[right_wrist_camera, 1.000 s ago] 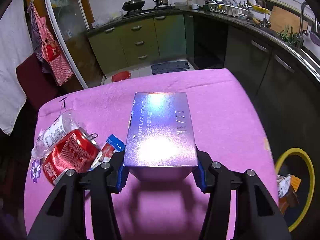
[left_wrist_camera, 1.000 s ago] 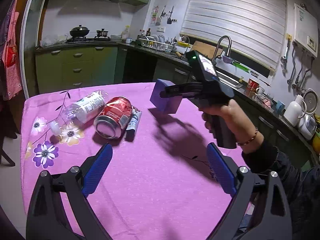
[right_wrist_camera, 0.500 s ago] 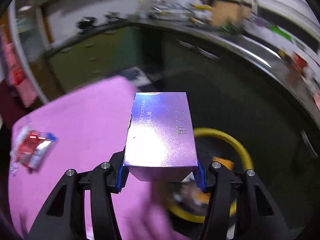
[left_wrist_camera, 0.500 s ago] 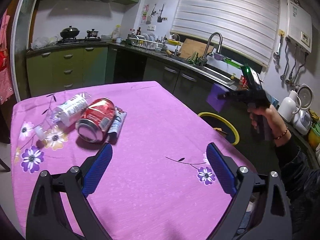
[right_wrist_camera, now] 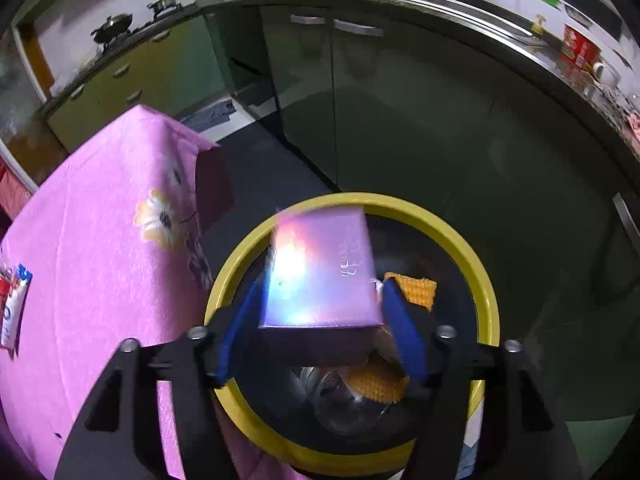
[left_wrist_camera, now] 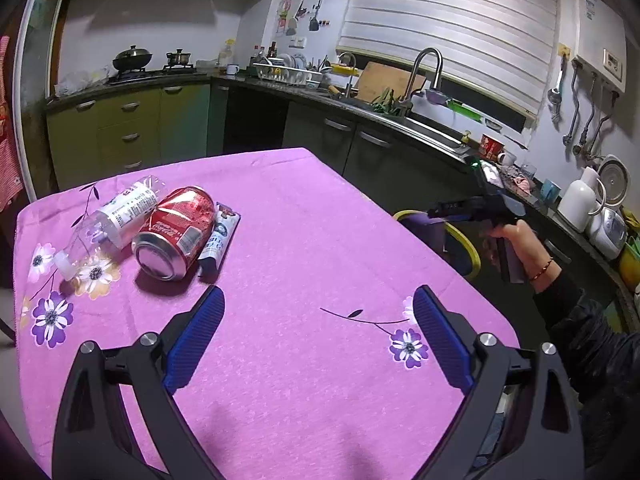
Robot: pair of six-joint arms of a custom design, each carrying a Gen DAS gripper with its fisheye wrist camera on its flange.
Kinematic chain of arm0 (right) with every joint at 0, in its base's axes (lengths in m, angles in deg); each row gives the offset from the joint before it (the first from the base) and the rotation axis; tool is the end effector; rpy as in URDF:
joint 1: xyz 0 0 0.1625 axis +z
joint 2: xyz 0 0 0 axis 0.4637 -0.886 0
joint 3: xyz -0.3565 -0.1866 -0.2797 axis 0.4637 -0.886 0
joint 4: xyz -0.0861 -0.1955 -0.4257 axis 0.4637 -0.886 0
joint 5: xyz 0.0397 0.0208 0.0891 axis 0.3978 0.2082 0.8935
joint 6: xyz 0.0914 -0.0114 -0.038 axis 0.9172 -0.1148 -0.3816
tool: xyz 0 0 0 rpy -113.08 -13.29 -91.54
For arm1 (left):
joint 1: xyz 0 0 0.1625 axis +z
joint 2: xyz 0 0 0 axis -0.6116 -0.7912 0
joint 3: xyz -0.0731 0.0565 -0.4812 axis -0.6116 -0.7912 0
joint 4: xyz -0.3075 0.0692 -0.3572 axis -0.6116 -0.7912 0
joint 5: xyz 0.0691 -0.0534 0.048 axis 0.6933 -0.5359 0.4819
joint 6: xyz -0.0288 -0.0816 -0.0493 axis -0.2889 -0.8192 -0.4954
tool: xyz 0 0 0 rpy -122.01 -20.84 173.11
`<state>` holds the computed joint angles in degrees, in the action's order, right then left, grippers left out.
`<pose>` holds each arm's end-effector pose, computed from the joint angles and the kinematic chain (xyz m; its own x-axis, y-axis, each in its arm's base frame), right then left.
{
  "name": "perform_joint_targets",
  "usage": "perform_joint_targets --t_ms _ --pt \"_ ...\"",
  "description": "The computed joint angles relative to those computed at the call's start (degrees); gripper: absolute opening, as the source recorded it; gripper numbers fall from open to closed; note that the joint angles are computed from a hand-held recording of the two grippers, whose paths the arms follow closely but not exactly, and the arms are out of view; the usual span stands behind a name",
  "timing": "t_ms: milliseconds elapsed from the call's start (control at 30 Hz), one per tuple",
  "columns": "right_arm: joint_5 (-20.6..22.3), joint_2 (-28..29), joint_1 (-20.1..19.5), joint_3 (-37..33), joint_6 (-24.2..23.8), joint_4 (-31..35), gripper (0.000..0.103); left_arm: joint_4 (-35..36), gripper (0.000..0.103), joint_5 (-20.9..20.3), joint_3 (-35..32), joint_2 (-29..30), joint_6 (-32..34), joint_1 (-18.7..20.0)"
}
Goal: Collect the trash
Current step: 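Carry the purple box over the bin and release it, then grasp the red Coca-Cola can with the left gripper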
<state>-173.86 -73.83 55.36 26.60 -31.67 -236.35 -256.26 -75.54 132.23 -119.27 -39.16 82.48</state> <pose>-0.0254 -0.9447 0.3005 -0.7840 -0.0611 0.6177 -0.3666 0.8487 -0.3812 -0.3445 -0.6353 0.0687 -0.8318 0.0940 -0.5470 0.4870 0.5965 -0.6380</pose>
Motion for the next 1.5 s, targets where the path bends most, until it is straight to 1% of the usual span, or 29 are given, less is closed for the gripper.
perform_joint_targets --t_ms 33,100,167,233,267,333,433,500,533,600,733,833,900,933,1000,1067,1300,1400,1500 --pt "0.4 -0.7 0.0 1.0 -0.3 -1.2 0.067 0.2 0.091 0.1 0.0 -0.1 -0.2 0.1" --pt "0.9 -2.1 0.1 3.1 -1.2 -3.4 0.073 0.6 0.092 0.0 0.1 -0.3 -0.7 0.5" --pt "1.2 -3.6 0.3 5.1 -1.7 -5.1 0.073 1.3 0.092 0.5 0.0 -0.4 -0.9 0.9" --pt "2.6 -6.2 0.5 8.8 -2.5 -6.9 0.074 2.0 0.092 1.5 0.0 -0.7 -1.1 1.2" --pt "2.9 -6.7 0.7 9.5 -2.5 -7.1 0.076 2.2 0.092 1.9 0.0 -1.0 -1.0 1.4" --pt "5.2 -9.2 0.9 13.4 -2.9 -8.9 0.077 2.8 0.092 2.7 -0.1 -1.8 -0.9 1.9" --pt "7.0 -11.5 1.2 17.6 -3.9 -11.0 0.077 4.6 0.092 4.1 -1.3 -2.8 1.2 2.9" --pt "8.2 -12.3 1.5 19.6 -4.2 -11.4 0.077 7.5 0.092 4.9 -3.1 -3.3 2.5 3.9" --pt "8.9 -12.7 1.5 20.3 -4.2 -11.4 0.077 8.6 0.092 4.6 -3.8 -3.4 2.6 4.3" --pt "10.0 -13.3 1.6 21.6 -4.2 -11.1 0.077 11.2 0.092 2.6 -6.1 -3.5 3.9 5.7" --pt "10.5 -13.6 2.1 22.6 -4.8 -11.1 0.077 16.7 0.092 1.9 -10.6 -2.5 6.6 7.8" --pt "10.3 -13.2 2.3 22.4 -4.8 -10.4 0.077 22.3 0.092 -0.9 -13.5 -2.5 5.4 9.6" --pt "10.2 -13.0 2.3 22.2 -4.8 -10.0 0.077 26.1 0.092 -0.9 -15.5 -2.1 3.6 10.6" --pt "10.1 -12.8 2.3 22.1 -4.7 -9.7 0.077 27.4 0.091 -1.2 -16.0 -2.1 3.2 10.9" --pt "10.2 -12.7 2.2 21.9 -4.4 -9.4 0.077 29.9 0.083 -1.2 -16.8 -1.9 2.7 11.3" --pt "10.2 -12.5 2.1 21.7 -4.2 -9.1 0.077 32.7 0.079 -0.7 -17.7 -1.6 1.9 11.7" --pt "10.3 -11.5 2.1 20.4 -4.1 -7.4 0.078 37.7 0.078 -0.3 -19.9 -0.6 1.5 12.5" --pt "10.4 -11.2 2.1 20.2 -4.2 -7.0 0.078 39.9 0.071 -0.6 -20.8 -0.2 0.8 12.9" --pt "10.5 -11.0 2.2 20.1 -4.2 -6.7 0.078 41.0 0.070 -0.2 -21.4 0.1 0.7 13.1"
